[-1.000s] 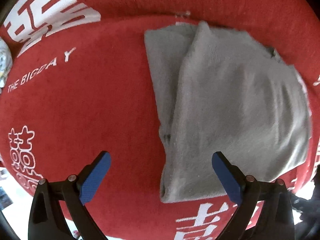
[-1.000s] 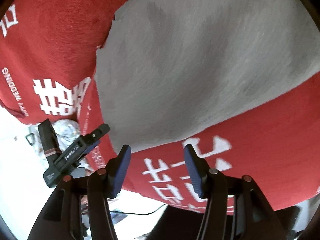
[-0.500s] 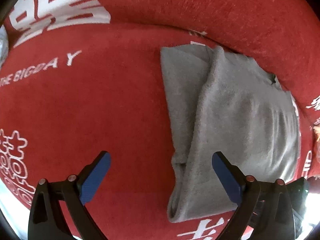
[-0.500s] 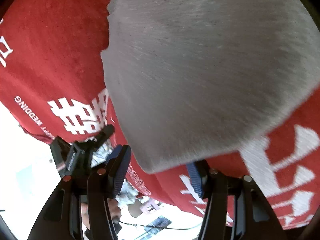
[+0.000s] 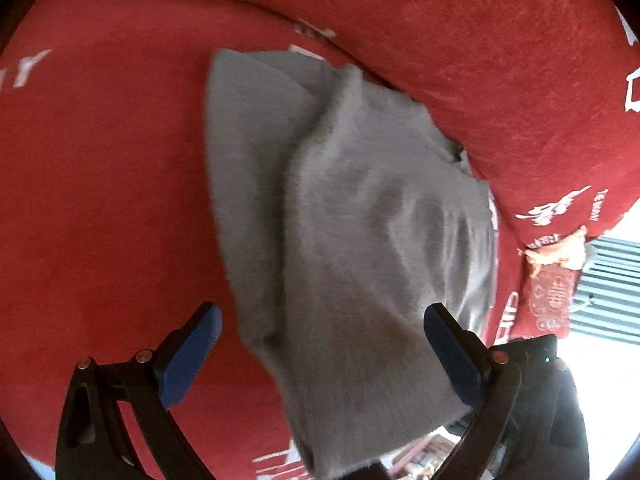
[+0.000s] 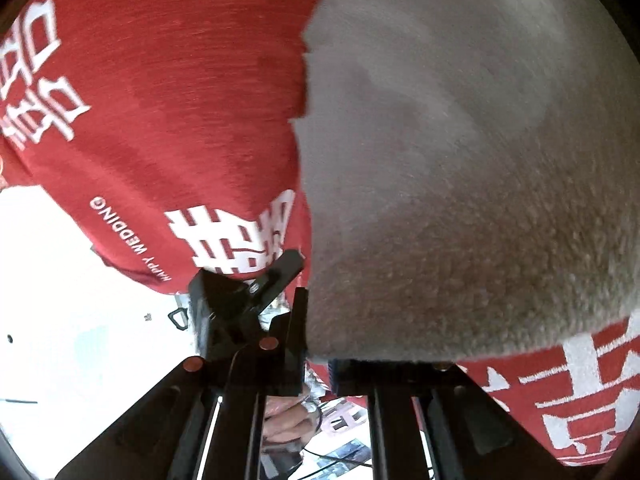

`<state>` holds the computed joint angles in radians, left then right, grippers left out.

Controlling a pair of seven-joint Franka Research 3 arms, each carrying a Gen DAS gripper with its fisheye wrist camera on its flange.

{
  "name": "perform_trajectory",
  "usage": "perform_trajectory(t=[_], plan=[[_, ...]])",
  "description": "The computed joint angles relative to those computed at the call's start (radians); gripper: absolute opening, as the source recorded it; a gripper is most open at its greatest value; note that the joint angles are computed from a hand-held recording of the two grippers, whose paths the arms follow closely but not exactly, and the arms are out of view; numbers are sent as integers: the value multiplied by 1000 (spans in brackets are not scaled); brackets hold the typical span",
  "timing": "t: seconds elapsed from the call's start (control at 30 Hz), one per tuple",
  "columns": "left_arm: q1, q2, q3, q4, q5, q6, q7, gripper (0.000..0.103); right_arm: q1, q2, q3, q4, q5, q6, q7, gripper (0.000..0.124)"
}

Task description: Fold small clothes

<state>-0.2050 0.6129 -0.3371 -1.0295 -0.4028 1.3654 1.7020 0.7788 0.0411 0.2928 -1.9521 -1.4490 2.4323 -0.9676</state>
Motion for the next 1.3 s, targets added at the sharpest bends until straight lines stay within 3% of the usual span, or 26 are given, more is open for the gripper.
perform_trajectory(t=[0.1, 0.27, 0.33, 0.4, 0.5, 0.57, 0.63, 0.7, 0.8, 0.87, 0.9, 0.97, 1.0, 1.07, 1.17, 1.2, 1.3], plan=[[-21, 45, -13, 50, -14, -12, -25, 101, -4, -21, 1, -14, 3, 4, -24, 9], [-62, 75, -25, 108, -3, 5, -19, 101, -18, -16, 2, -11, 47, 85, -115, 9], [-91, 60, -11, 97, 50, 38, -2, 87, -21, -4, -1, -2, 75, 130, -143, 9], [-128, 67, 3, 108, 116, 32, 4, 52, -29, 5, -7, -4, 156, 216, -220, 10], [-144, 51, 8, 78, 162, 48, 25, 44, -46, 8, -16, -35, 309, 389, -370, 14], [-143, 37, 5, 66, 173, 55, 43, 44, -49, -23, -13, -75, 409, 446, -486, 19], [-149, 35, 6, 70, 187, 46, 51, 45, -46, -89, -5, -134, 595, 431, -684, 29], [-162, 38, 8, 80, 204, 42, 51, 45, -33, -166, -2, -182, 748, 353, -838, 33], [-167, 16, 11, 49, 226, 64, 79, 45, -24, -270, 7, -225, 888, 167, -961, 33], [-174, 10, 13, 39, 240, 73, 86, 45, -39, -316, 13, -250, 917, 91, -977, 20], [-179, 10, 13, 39, 247, 73, 84, 45, -48, -332, 12, -267, 925, 79, -980, 11], [-187, 1, 16, 30, 263, 86, 90, 42, -52, -343, -6, -286, 966, 66, -1031, 10], [-189, -28, 17, -14, 275, 128, 101, 28, -51, -337, -16, -285, 990, 60, -1072, 9], [-190, -85, 11, -99, 284, 202, 123, 25, -51, -320, -29, -286, 1027, 63, -1148, 9], [-182, -128, 3, -154, 271, 251, 139, 22, -39, -284, -59, -297, 1132, 113, -1258, 9], [-181, -135, 0, -155, 262, 255, 138, 22, -33, -263, -64, -307, 1157, 157, -1271, 3], [-186, -142, -11, -126, 235, 258, 134, 22, -81, -254, -9, -314, 1053, 186, -1159, 0]])
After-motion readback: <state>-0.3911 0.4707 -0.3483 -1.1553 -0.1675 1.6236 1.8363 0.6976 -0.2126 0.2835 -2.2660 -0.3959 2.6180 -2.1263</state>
